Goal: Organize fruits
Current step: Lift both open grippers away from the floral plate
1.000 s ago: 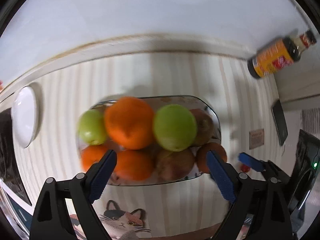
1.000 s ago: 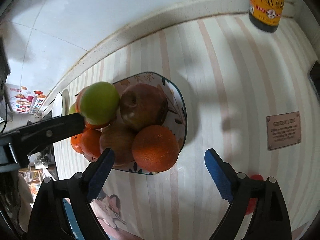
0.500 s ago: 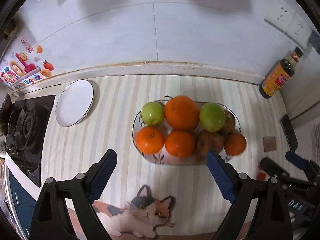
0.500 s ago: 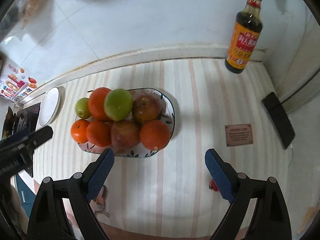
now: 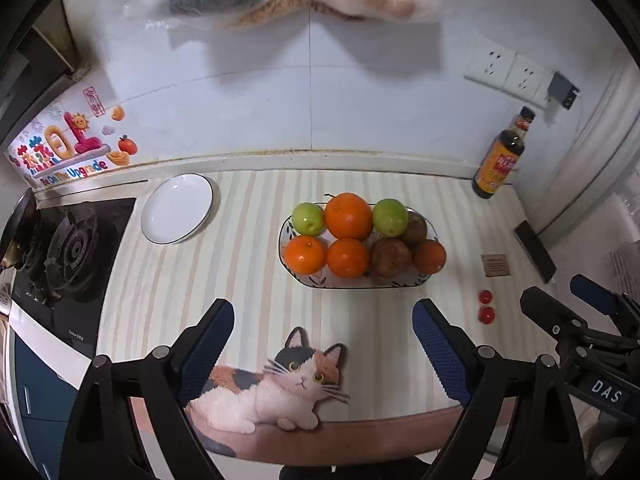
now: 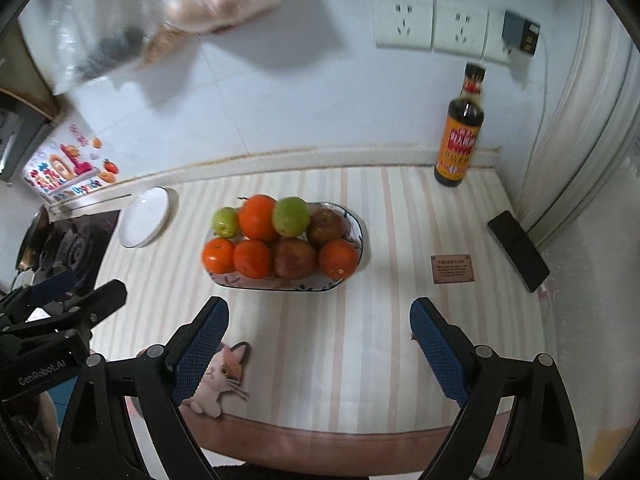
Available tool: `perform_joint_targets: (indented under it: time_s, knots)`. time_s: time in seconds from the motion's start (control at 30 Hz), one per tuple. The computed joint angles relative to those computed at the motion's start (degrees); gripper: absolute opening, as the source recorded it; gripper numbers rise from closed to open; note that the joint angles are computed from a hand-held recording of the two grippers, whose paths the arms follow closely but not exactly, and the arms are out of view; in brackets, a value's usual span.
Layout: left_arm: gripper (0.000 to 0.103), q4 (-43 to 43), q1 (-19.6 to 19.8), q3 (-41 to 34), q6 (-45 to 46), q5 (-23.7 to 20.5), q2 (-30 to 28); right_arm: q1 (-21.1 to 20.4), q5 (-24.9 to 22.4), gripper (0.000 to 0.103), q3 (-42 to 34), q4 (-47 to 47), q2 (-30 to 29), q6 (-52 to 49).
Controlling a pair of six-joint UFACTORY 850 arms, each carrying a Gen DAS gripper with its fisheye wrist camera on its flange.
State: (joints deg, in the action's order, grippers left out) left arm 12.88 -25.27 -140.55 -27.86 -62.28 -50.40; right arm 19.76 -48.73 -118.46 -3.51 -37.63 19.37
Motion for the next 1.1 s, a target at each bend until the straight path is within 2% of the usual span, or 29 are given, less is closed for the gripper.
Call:
perform_joint_targets:
  time_s: [0.13,0.23,0.53,0.8,0.87,0.93,1.03,1.1]
  knots:
    - [0.092,1.82,-0.75,9.30,-1.82,4.69,6.74,1.36,1.97,0.094,4.52,-2.38,4.70,2.35]
    - [0.092,2.93,-1.18,13.39,-2.78,6.68,9.98,2.02,3.00,0.094,6.99,-3.24,7.40,3.59]
    - [0.092,5.49,-2.15,20.35,-5.10,10.15,15.77,3.78,4.66,0.094,12.03,-6.34,12.81,6.71]
    - [0.092,6.39,-2.40,21.49,-6.27,10.06,16.51,3.40,5.48,0.095,13.19,-4.57,13.79,6.95]
    - [0.093,6.12,-2.43,20.36,-5.85,9.49,15.63,2.86,5.73,0.099,13.15,-2.95,13.58,5.82]
    - [0.103,6.49,-2.57,19.05,-5.83,8.99,14.52,2.37,6.12,0.099,13.15,-2.14,13.29,5.21]
    - [0.103,7.01,-2.79,16.30,-6.76,7.78,12.25,0.96,6.60,0.099,12.74,1.12,12.28,2.62]
    - [0.103,6.32,-2.86,11.96,-6.41,5.61,9.02,-0.31,7.03,0.099,12.67,3.44,11.55,1.00]
